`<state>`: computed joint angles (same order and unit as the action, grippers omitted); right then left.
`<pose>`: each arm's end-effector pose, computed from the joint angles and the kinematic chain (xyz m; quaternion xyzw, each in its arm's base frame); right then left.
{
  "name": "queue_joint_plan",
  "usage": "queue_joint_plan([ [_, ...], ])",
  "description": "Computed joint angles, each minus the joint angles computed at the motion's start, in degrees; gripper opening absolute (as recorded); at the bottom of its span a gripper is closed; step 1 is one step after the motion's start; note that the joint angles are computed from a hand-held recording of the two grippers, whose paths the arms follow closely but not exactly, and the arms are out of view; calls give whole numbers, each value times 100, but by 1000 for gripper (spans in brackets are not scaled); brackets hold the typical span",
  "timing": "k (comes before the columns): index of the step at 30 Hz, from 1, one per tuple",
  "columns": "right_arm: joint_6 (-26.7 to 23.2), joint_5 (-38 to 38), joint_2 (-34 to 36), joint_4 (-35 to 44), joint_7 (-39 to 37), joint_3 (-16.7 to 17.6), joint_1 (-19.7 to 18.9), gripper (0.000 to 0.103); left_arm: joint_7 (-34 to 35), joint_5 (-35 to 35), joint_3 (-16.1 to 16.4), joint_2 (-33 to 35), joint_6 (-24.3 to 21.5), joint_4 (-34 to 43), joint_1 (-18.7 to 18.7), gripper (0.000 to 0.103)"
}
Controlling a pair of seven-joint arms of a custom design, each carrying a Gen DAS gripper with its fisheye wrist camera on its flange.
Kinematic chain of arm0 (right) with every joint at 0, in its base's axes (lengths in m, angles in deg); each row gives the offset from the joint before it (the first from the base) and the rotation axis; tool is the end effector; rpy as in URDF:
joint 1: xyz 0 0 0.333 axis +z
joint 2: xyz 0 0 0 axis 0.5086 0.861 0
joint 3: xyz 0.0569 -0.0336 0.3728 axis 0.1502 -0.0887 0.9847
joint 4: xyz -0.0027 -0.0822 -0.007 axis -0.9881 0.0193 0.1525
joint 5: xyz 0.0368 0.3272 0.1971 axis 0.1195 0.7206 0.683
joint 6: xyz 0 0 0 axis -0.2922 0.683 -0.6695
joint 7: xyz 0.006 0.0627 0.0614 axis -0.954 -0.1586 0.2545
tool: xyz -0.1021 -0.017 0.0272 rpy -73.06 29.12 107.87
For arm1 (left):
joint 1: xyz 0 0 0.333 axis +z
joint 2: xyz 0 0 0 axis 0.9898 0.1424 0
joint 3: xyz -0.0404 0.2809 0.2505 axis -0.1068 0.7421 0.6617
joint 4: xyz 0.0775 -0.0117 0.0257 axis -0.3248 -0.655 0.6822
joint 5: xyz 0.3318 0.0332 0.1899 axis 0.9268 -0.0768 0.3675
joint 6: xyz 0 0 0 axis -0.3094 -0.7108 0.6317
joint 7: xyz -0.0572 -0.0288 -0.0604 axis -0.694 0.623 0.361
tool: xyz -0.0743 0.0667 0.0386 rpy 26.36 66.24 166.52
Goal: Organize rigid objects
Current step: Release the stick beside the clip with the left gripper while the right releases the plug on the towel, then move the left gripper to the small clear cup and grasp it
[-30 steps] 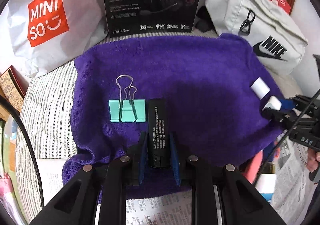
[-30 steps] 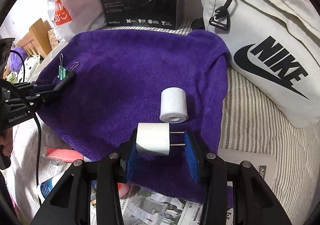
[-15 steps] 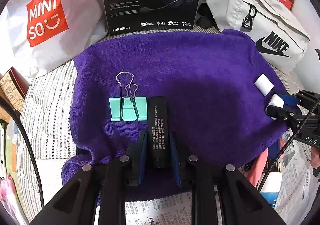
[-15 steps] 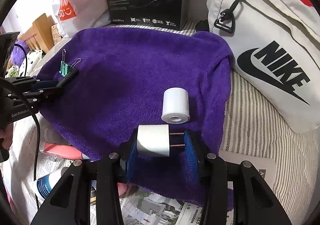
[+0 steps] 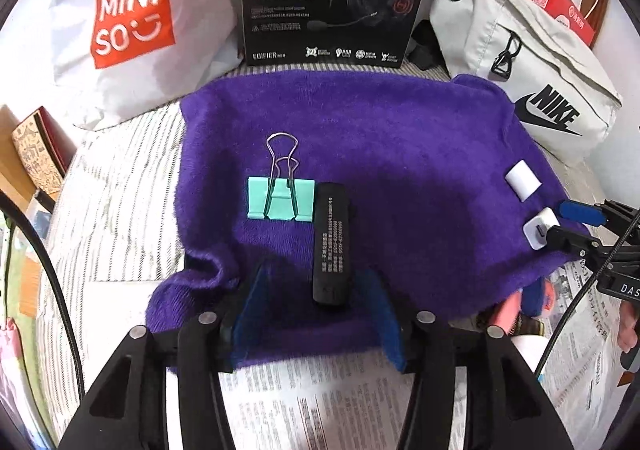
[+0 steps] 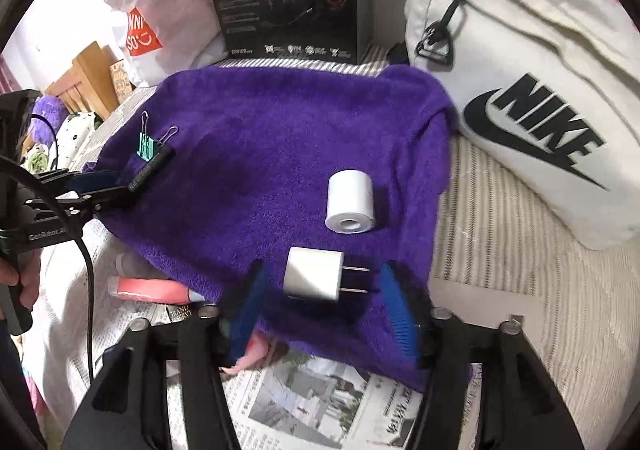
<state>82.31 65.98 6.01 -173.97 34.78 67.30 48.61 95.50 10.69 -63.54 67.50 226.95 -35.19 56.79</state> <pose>0.5620 0.2657 0.3987 -0.7606 0.5927 -0.1304 0.2304 0.5790 -0.2684 0.3887 -0.6078 0.7440 -0.2327 0.1513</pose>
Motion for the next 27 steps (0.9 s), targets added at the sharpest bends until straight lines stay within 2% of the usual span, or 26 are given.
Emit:
queue_joint_plan([
  [4, 156, -67, -254, -286, 215, -82, 82, 60, -350, 378, 301, -270, 245, -321, -318, 54],
  [5, 162, -162, -330, -365, 343, -162, 154, 62, -414, 439, 309, -347, 320, -425, -350, 57],
  [7, 177, -511, -470, -522, 747, -397, 355, 65, -507, 562, 326, -458, 420, -583, -408, 58],
  [9, 288, -770, -597, -712, 1041, -486, 412, 65, -787, 876, 512, -566, 503, -743, -636, 58],
  [15, 596, -1326, -1008, -1327, 1878, -559, 424, 65, -1295, 1339, 601, -654, 711, -1051, -841, 58],
  [20, 851, -1964, -1267, -1734, 2629, -560, 365, 65, -1441, 1405, 580, -588, 794, -1157, -918, 58],
  [27, 1056, -2726, -1380, -1977, 3441, -461, 219, 65, -1679, 1594, 1009, -399, 711, -1007, -1442, 58],
])
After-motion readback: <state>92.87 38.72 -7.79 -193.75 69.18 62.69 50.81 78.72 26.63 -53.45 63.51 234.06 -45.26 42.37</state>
